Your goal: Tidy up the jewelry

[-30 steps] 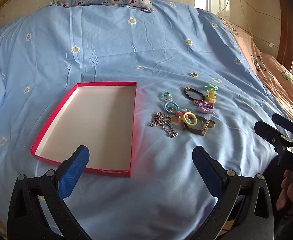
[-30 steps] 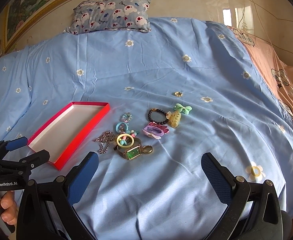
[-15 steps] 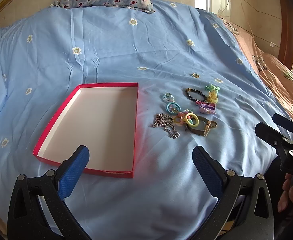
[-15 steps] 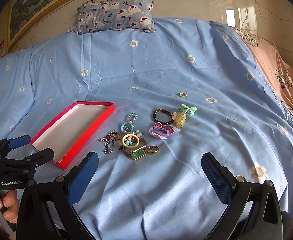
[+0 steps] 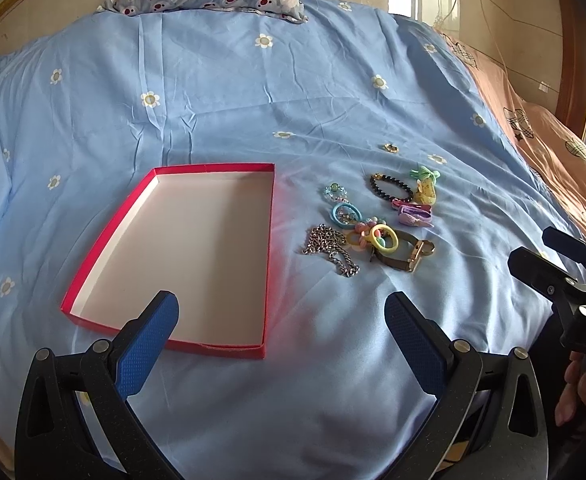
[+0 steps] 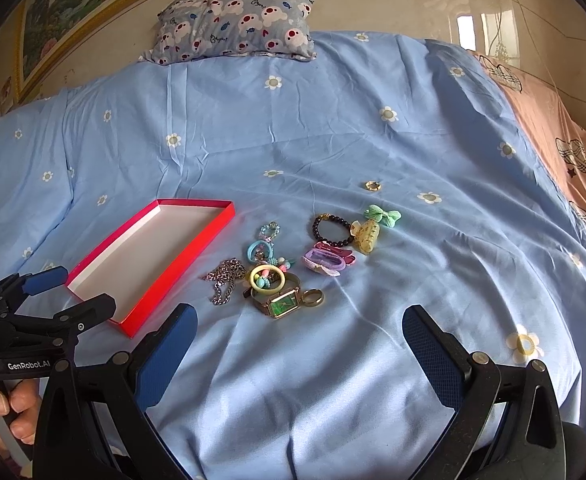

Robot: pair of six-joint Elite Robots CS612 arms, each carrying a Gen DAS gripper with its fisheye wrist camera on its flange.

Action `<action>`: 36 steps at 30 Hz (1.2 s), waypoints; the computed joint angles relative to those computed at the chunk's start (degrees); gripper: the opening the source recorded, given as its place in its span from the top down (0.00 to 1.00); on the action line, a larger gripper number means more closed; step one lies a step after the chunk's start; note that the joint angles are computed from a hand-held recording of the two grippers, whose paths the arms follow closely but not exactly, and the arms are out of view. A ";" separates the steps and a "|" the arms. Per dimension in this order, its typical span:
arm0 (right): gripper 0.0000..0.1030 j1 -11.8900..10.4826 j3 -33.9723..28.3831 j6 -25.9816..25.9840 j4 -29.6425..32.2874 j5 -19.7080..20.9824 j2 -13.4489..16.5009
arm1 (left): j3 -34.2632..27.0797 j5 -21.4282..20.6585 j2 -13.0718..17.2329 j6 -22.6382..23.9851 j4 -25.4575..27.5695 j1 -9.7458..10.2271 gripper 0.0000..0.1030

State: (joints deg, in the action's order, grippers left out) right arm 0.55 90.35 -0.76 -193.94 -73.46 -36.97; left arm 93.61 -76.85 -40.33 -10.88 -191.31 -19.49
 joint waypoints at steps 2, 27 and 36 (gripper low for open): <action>0.00 0.00 -0.02 0.01 0.04 0.17 0.03 | -0.18 -0.25 0.10 -0.09 0.28 0.01 0.00; 0.08 -0.94 -5.02 0.27 6.74 3.53 2.25 | -8.38 -8.59 3.51 1.36 8.90 1.96 0.07; 0.22 -1.51 -8.68 1.43 11.48 5.47 3.70 | -12.93 -9.68 5.12 3.25 12.99 2.32 0.20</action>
State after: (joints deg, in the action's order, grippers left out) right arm -0.96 81.67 0.67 -182.47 -67.98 -33.27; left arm 80.68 -86.53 -35.21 -7.63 -178.32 -17.18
